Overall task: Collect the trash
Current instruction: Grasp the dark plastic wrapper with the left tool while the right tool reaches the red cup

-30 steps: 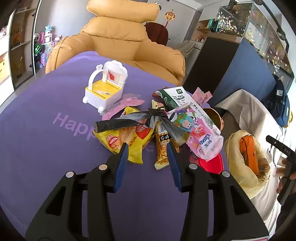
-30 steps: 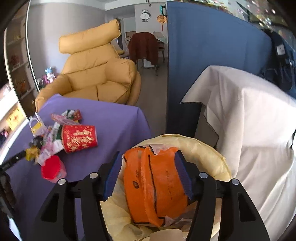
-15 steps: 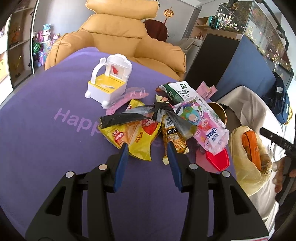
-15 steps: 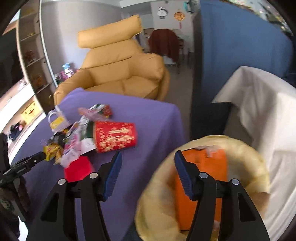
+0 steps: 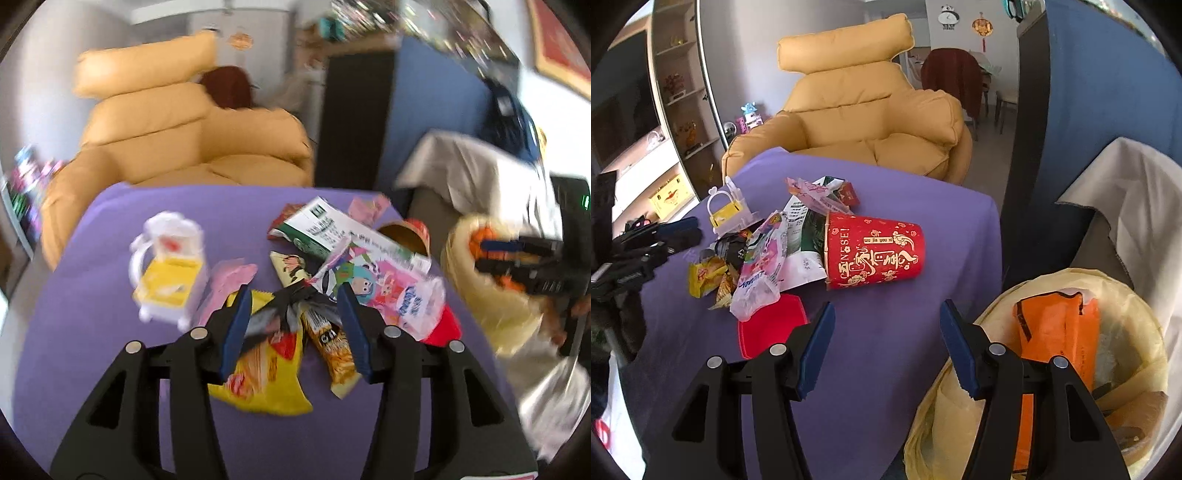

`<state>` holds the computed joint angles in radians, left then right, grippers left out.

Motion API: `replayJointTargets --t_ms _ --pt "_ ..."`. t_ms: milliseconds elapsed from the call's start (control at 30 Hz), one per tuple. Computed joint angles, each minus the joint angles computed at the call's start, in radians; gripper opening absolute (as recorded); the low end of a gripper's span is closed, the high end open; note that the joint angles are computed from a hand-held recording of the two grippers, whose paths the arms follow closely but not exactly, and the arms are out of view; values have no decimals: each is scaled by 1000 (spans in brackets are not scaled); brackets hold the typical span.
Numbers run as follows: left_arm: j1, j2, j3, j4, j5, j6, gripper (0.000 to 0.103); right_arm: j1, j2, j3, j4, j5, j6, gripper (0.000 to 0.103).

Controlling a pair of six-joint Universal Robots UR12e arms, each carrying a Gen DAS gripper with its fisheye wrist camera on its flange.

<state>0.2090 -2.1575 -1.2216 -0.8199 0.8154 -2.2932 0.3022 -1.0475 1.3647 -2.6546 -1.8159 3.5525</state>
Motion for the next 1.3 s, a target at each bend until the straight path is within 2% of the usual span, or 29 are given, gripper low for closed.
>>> replayJointTargets --t_ms 67,133,333,500,567,667,800,967,1067,1133,1300 --pt "-20 -20 31 -30 63 39 46 -2 1 -1 -1 0 10 56" --pt "-34 -46 68 -68 113 32 46 -3 0 1 -6 0 14 56" --pt "-33 -85 136 -190 103 -79 46 -7 8 -9 -11 -8 13 56" --pt "-35 -93 147 -204 116 -153 44 -9 34 -50 -8 -5 6 56" --pt "-35 -90 140 -191 125 -176 27 -11 48 -71 -12 -2 4 56" --pt "-30 -68 99 -134 139 -225 22 -17 68 -107 -5 3 -1 56" --pt "0 -31 44 -108 107 -296 20 -32 85 -134 9 7 16 56" --pt "40 9 -23 -25 85 -404 19 -56 94 -129 14 36 116 56" --pt "54 26 -57 41 95 -446 20 -67 93 -110 6 97 199 56" --pt "61 32 -70 63 94 -452 20 -69 94 -94 -38 140 230 56" --pt "66 40 -83 49 82 -451 20 -50 123 -141 -26 188 143 56"
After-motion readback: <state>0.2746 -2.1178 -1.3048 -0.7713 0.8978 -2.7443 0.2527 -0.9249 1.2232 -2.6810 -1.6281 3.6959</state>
